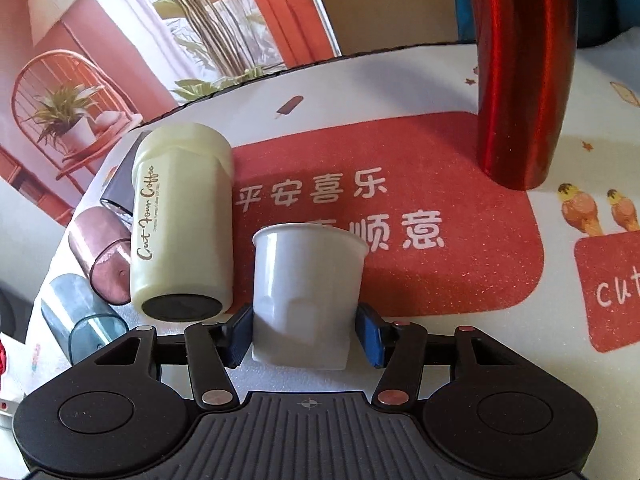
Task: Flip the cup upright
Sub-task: 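Rotate the held white cup upright with the right gripper, then lower the upright white cup onto the red banner and open the right gripper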
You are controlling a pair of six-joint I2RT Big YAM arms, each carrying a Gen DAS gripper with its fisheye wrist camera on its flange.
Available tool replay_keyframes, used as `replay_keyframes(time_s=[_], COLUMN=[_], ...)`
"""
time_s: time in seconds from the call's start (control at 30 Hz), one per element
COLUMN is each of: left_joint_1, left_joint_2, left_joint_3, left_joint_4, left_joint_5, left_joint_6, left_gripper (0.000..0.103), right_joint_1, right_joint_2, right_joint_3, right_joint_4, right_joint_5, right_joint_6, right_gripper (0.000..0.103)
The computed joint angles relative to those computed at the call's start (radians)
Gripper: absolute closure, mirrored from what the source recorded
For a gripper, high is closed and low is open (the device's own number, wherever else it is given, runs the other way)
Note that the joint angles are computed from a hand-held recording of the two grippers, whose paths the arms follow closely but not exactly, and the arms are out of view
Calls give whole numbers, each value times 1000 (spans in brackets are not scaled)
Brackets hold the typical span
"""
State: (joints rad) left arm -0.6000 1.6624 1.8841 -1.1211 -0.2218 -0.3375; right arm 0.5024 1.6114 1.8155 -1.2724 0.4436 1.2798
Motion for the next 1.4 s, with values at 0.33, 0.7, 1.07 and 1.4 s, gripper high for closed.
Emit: replay_keyframes(time_s=[0.33, 0.7, 1.07, 1.4], left_joint_1=[-14, -48, -86, -171], left_joint_2=[17, 30, 68, 203], left_joint_3=[18, 49, 145, 396], left_joint_4=[-34, -103, -183, -269], left_joint_5=[6, 26, 13, 118], left_joint_6=[-1, -7, -26, 17], left_gripper=[0, 0, 0, 1], right_joint_1=[81, 170, 178, 206], right_joint_2=[-82, -164, -288, -425], right_joint_3=[-73, -163, -305, -374], right_joint_4=[-84, -89, 62, -15], right_joint_5=[21, 57, 87, 224], right_joint_6=[-64, -83, -83, -12], right_gripper=[53, 52, 41, 35])
